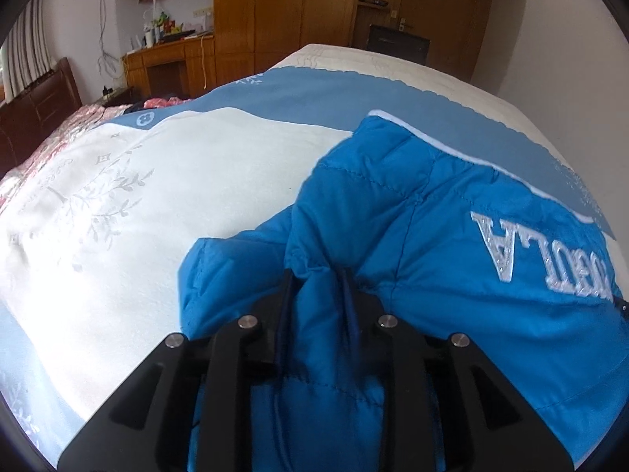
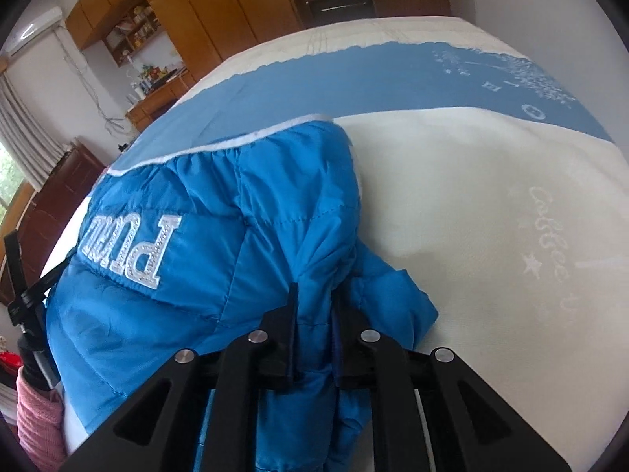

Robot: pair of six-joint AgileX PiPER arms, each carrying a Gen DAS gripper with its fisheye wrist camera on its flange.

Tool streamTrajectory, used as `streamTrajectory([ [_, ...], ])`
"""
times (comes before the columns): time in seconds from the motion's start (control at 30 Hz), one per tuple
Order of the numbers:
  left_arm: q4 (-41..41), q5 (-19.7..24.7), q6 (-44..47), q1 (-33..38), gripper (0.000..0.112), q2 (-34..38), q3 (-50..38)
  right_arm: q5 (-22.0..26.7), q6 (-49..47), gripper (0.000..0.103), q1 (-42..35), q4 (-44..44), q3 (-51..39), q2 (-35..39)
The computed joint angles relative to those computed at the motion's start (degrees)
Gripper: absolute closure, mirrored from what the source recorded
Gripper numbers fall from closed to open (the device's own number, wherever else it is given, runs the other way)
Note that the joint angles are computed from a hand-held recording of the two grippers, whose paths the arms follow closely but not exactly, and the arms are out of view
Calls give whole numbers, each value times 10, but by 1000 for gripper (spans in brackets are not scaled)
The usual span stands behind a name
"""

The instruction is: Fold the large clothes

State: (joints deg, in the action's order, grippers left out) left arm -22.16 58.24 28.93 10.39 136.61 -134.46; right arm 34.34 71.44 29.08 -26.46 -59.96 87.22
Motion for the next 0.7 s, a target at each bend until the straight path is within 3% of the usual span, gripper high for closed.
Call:
streamTrajectory([
  [0.07, 10, -10, -8, 4, 80, -35, 36, 71, 81, 82, 51, -83, -9, -20],
  [0.17, -39, -81, 36, 23, 74, -119, 156, 200, 161, 76, 130, -167, -31, -35],
  [0.2, -59, -91, 49, 30, 75, -143, 186, 220, 184, 76, 151, -179, -30, -49],
  [0.3, -110, -83, 83, 35, 76, -190, 243, 239, 216, 76, 205, -203, -47, -53],
  [0.5, -122, -141, 143, -28, 75, -272, 385, 280, 184, 78, 254, -218, -198, 81],
  [0.7, -78, -193, 116, -80, 75, -253, 419, 228, 176, 79, 215, -181, -237, 156],
])
